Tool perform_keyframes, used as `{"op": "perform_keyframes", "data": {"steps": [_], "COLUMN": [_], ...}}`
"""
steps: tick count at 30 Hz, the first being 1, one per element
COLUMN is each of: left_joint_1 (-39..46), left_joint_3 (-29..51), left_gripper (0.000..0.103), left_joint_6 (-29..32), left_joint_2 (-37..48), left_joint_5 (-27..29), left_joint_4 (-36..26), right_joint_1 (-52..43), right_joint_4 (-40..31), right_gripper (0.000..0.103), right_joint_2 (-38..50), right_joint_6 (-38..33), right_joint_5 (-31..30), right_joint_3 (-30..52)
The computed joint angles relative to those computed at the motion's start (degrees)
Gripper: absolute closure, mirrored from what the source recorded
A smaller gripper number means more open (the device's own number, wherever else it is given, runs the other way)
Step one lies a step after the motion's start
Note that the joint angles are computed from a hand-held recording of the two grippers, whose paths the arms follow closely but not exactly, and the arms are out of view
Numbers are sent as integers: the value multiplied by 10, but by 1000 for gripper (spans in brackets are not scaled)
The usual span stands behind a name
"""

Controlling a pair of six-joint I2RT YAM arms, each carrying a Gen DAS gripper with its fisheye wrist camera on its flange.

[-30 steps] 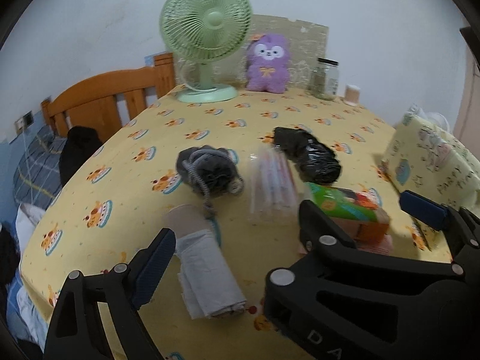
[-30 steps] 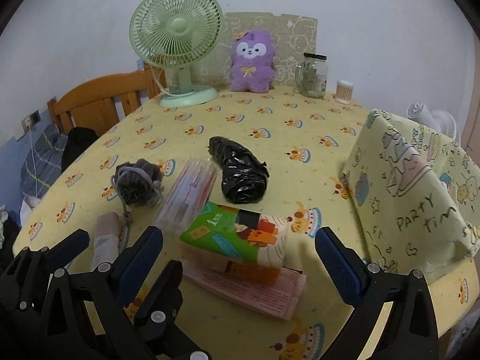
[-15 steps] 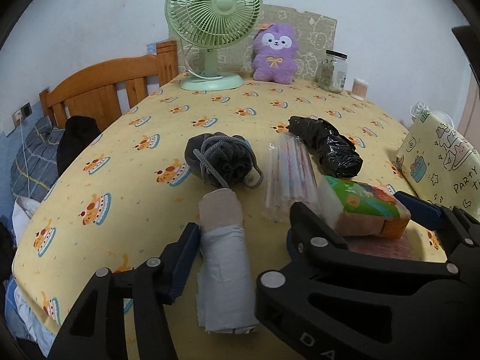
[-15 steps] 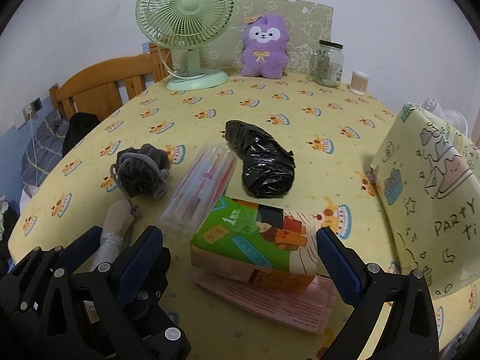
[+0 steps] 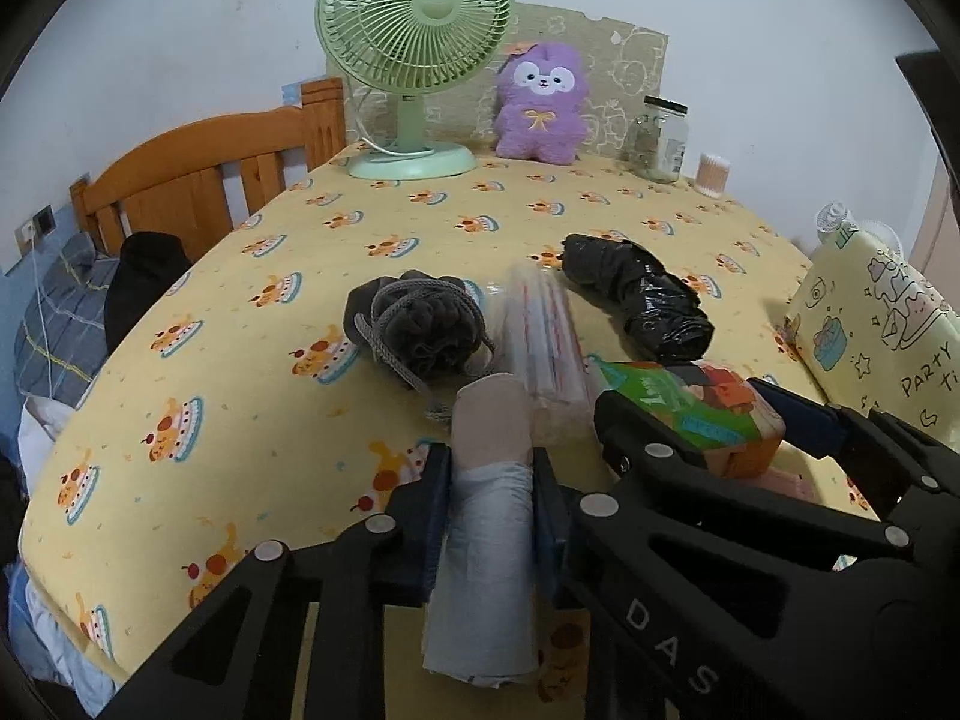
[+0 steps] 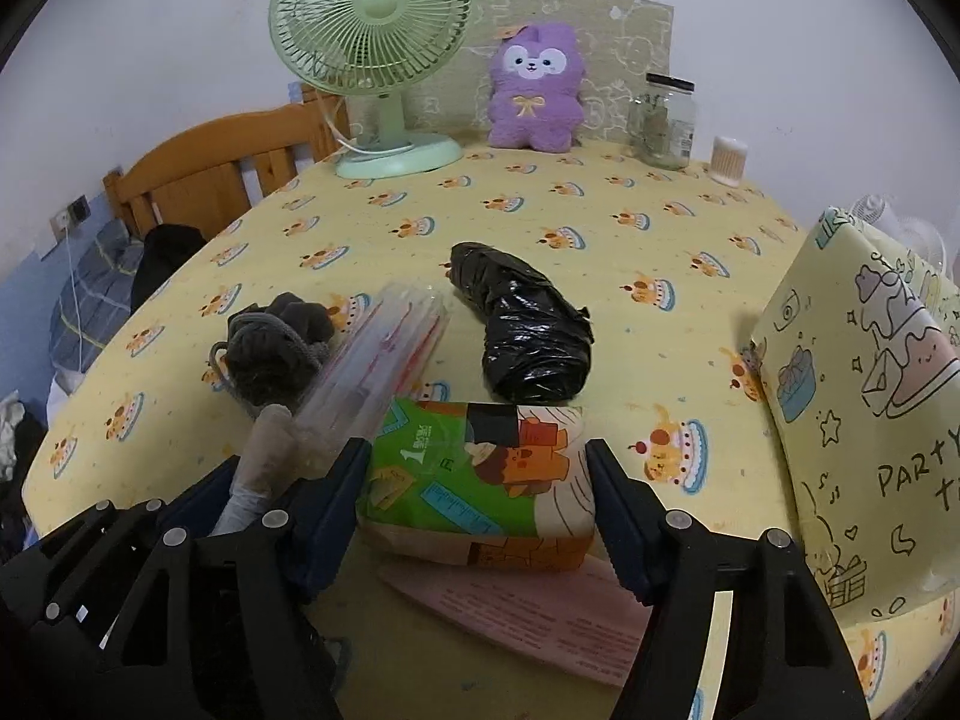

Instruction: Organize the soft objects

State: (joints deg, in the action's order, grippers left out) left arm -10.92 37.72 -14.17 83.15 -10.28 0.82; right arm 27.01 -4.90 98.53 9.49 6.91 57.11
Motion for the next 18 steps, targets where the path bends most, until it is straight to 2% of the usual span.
{"op": "perform_keyframes", "data": {"steps": [7, 18], "left_joint_1": [-11, -22], "left_joint_3": [-5, 13], "left_gripper": [88, 88], "left_joint_6": [5, -7], "left_joint_2": [-23, -57], "left_joint_5": [-3, -6], "left_joint_4": [1, -23], "right_joint_1": [-9, -16], "right_joint_4": [2, -15], "right_gripper": [31, 31], "right_joint_2": [-24, -68], "right_joint_6": [6, 14], "right_joint_5": [-12, -7], "right_joint_3": [-16, -14]}}
